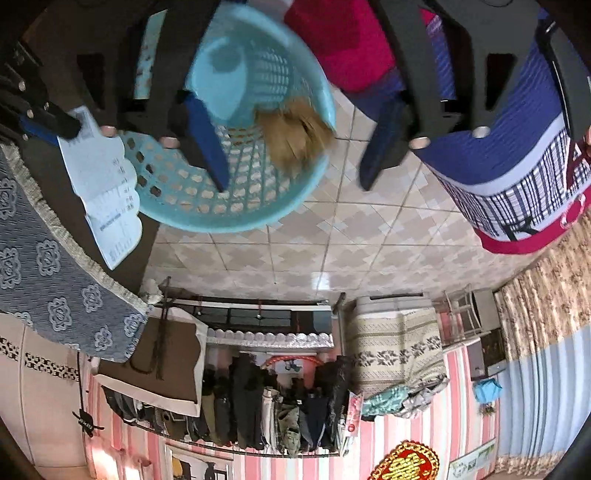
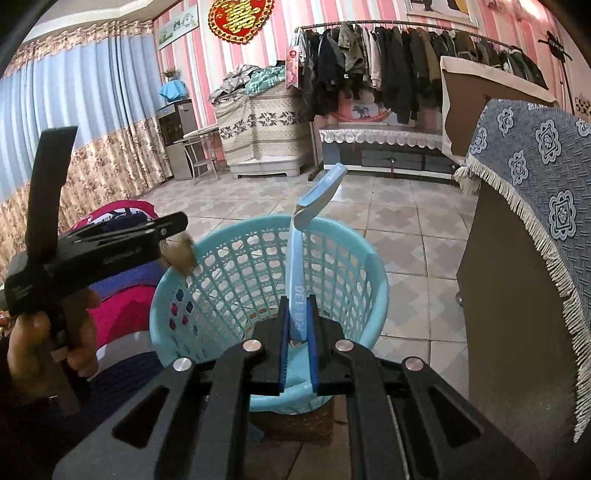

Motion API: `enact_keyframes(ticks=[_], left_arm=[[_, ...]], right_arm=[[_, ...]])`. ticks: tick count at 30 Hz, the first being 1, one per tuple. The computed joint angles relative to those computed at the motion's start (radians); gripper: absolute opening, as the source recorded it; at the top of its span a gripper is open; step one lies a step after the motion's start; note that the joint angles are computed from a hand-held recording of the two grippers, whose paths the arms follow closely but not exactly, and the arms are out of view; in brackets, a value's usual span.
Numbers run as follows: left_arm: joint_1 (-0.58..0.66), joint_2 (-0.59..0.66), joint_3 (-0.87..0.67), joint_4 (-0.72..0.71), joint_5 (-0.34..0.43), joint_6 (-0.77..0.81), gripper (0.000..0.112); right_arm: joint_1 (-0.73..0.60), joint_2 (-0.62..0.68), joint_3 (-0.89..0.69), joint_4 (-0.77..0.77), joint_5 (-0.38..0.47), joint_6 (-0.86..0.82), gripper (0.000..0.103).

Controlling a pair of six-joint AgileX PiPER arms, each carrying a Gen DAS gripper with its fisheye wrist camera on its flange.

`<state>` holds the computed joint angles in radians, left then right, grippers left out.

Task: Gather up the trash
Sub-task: 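Open both grippers to drop the cloth and card packaging into the basket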

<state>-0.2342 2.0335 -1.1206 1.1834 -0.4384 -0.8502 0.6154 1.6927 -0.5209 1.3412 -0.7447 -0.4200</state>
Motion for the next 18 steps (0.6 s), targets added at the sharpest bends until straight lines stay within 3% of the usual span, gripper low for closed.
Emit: enact_keyframes(ticks=[3, 8, 15, 17, 18], left_arm=[[-0.002, 0.004, -0.022, -0.017, 0.018, -0.007, 0.083], [0.040, -0.014, 0.006, -0.171, 0.033, 0.153, 0.089], [0.156, -0.079, 0.079, -0.226, -0.007, 0.214, 0.096], [0.190, -0.093, 0.099, -0.227, -0.018, 0.226, 0.096], [0.205, -0.099, 0.109, -0.230, -0.020, 0.234, 0.096]], right_arm=[[-0.008, 0.016, -0.016, -0.011, 0.014, 0.010, 0.009], [-0.032, 0.066, -0.059, -0.049, 0.040, 0.014, 0.009], [-0.082, 0.136, -0.148, -0.060, 0.071, -0.023, 0.011], [-0.089, 0.149, -0.169, -0.052, 0.078, -0.038, 0.032], [-0.087, 0.152, -0.170, -0.056, 0.072, -0.031, 0.066]])
